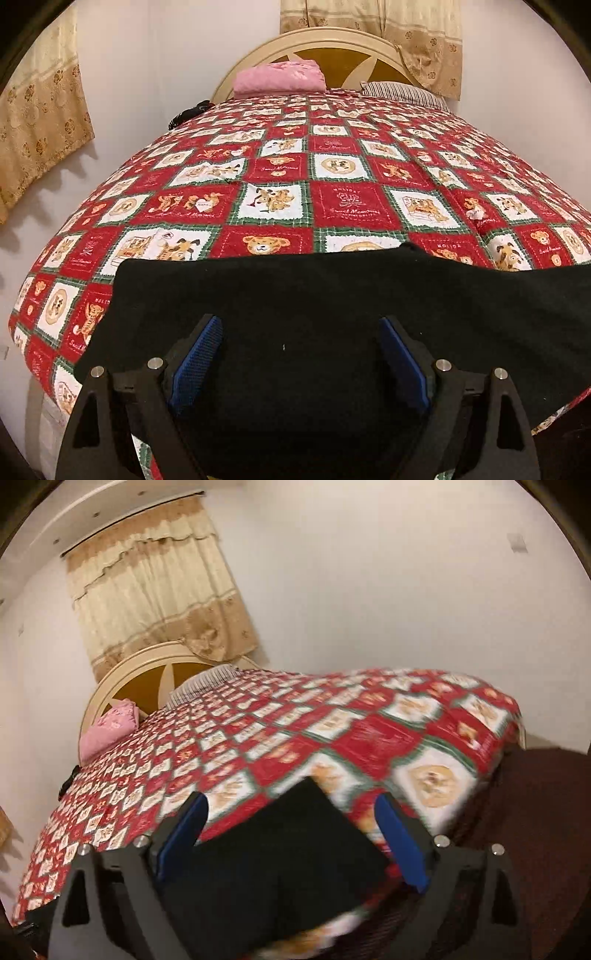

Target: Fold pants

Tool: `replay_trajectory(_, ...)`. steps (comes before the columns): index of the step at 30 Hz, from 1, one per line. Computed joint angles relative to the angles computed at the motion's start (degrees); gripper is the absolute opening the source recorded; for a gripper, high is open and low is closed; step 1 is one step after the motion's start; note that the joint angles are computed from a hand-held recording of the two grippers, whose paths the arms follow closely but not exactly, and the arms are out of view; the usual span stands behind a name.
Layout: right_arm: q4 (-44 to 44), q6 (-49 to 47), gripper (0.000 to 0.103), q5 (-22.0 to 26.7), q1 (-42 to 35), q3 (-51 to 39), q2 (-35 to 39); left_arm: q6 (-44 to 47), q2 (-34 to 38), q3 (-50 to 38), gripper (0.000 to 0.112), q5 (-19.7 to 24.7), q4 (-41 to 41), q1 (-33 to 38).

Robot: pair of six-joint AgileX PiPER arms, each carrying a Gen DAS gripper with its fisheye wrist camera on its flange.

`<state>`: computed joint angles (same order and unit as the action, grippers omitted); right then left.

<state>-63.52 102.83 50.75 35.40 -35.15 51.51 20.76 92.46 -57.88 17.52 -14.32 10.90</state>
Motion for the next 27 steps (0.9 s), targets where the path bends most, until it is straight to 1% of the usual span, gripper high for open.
replay_trajectory(1,1.1,-1.6,0.087,-2.0,-2.3,0.6,-0.1,-0.6,0.0,-0.2,0.088,0.4,0.5,-0.1)
replay_trajectory(2,3.2,-4.5,0.086,-3.1,-4.8,0.9,0.5,-0.8,0.0,-0.4,0.088,0.6,0.6,0.0)
replay_trajectory(3,4.7,-5.1,0.082,-2.0,-5.3,0.7,1.7,-0.3,-0.1,-0.5,0.088,0.7,-0.1,0.2)
replay_trajectory(4,6.6,-6.7,0.075,-3.2,-6.2,1.4,1.6,0.3,-0.2,-0.4,0.088,0.8,-1.0,0.3)
replay_trajectory(5,9.2,-8.1,0.07,-6.0,-7.6,2.3,2.2,1.3,-0.4,-0.3,0.088,0.8,-2.0,0.6)
replay_trajectory(6,9.8,-7.7,0.066,-6.5,-7.2,3.3,2.1,2.0,-0.5,-0.3,0.088,0.9,-2.7,0.8)
replay_trajectory(7,8.0,-6.8,0.063,-4.7,-5.5,3.3,2.5,2.0,-0.4,-0.3,0.088,1.2,-2.8,0.9)
replay_trajectory(9,6.5,-6.1,0.057,2.7,-0.4,1.1,6.6,1.8,-0.1,-0.5,0.088,1.5,-2.5,1.1)
replay_trajectory(10,6.4,-6.9,0.048,4.3,0.8,0.2,7.7,1.6,0.1,-0.6,0.088,1.6,-2.4,1.2)
replay_trajectory(11,7.1,-9.0,0.04,3.5,0.6,-0.6,8.2,1.8,0.2,-0.6,0.088,1.7,-2.7,1.4)
replay_trajectory(12,7.9,-10.6,0.027,2.9,0.5,-1.3,8.5,2.3,0.4,-0.7,0.088,1.9,-3.4,1.6)
replay_trajectory(13,8.6,-12.0,0.019,3.5,1.0,-2.4,9.2,2.7,0.5,-0.8,0.088,2.1,-4.0,1.9)
replay_trajectory(14,9.3,-13.9,0.016,3.1,0.5,-3.2,9.9,3.4,0.6,-0.8,0.088,2.2,-4.9,2.1)
replay_trajectory(15,9.6,-14.0,0.016,2.7,0.2,-3.2,9.9,4.8,0.5,-0.8,0.088,2.4,-6.4,2.5)
replay_trajectory(16,10.2,-14.0,0.015,1.6,-0.8,-3.0,9.4,6.1,0.4,-0.6,0.088,2.4,-7.8,2.8)
replay_trajectory(17,10.3,-12.9,0.015,-0.7,-2.3,-1.8,8.8,7.6,0.2,-0.5,0.088,2.4,-9.3,3.2)
replay_trajectory(19,12.1,-13.4,0.014,-1.2,-3.8,-2.8,8.3,9.4,-0.2,-0.5,0.088,2.4,-10.8,3.9)
replay_trajectory(20,11.2,-12.6,0.014,-0.7,-2.1,-3.2,7.5,10.1,-0.2,-0.6,0.088,2.5,-11.4,4.3)
replay_trajectory(21,9.2,-10.8,0.014,1.4,1.4,-4.2,7.5,11.1,-0.3,-0.8,0.088,2.7,-12.6,4.8)
replay_trajectory(22,7.3,-9.8,0.014,3.4,5.2,-6.0,8.1,12.1,-0.4,-1.0,0.088,3.0,-13.9,5.4)
replay_trajectory(23,5.4,-9.4,0.014,6.0,10.8,-9.0,9.4,13.3,-0.4,-1.2,0.088,3.4,-15.5,5.9)
replay_trajectory(25,3.3,-11.4,0.014,6.9,17.5,-15.1,13.7,16.2,-0.6,-1.3,0.088,3.8,-18.8,6.8)
replay_trajectory(26,3.0,-12.7,0.014,6.6,19.7,-18.0,16.2,16.8,-0.7,-1.3,0.088,3.8,-19.5,7.0)
replay_trajectory(27,3.0,-14.6,0.014,4.9,21.3,-21.1,19.3,17.7,-0.8,-1.2,0.088,3.9,-20.5,7.4)
